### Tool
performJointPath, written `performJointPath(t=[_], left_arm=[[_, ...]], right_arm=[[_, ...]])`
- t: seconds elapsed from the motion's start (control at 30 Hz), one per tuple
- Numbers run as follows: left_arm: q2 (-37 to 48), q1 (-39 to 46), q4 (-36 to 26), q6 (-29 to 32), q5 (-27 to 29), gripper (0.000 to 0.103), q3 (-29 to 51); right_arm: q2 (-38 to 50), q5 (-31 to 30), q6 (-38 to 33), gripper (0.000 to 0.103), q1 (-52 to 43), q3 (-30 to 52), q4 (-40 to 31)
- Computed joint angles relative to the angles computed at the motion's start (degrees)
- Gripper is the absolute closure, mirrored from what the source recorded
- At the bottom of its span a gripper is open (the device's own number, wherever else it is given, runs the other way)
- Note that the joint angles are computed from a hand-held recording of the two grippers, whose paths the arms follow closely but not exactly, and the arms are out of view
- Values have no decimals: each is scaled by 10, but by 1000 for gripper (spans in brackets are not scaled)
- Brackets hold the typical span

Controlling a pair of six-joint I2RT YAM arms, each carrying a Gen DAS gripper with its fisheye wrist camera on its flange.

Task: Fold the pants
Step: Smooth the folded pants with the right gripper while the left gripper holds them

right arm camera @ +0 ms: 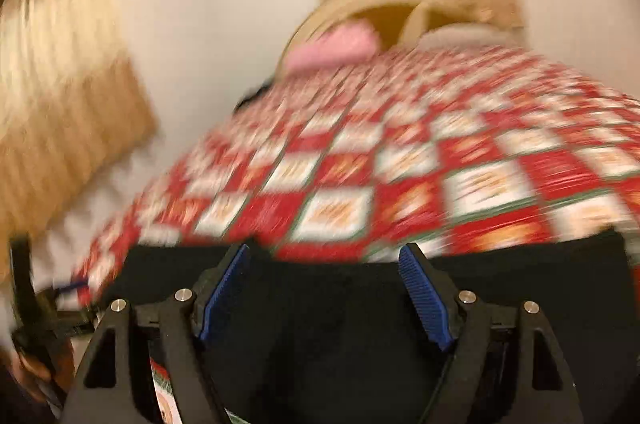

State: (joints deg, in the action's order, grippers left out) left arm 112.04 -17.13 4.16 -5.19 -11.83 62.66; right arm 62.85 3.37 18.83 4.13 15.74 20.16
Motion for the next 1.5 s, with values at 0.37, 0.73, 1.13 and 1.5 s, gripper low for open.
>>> performJointPath(t=[0.37, 0.73, 1.13, 1.5], left_arm=[[32, -34, -27, -19, 19, 0, 44], [59, -40, -62, -26, -4, 0, 69], [79, -47, -96, -28, -35, 0, 92], [85, -42, -90, -41, -23, 0, 91]], right_arm=[[-42, 58, -176, 82, -167, -97, -50], [-91, -69, -173, 74, -305, -81, -87], [-6, 136, -95, 73, 70, -42, -39], [94, 27, -24, 73, 2, -70, 71]])
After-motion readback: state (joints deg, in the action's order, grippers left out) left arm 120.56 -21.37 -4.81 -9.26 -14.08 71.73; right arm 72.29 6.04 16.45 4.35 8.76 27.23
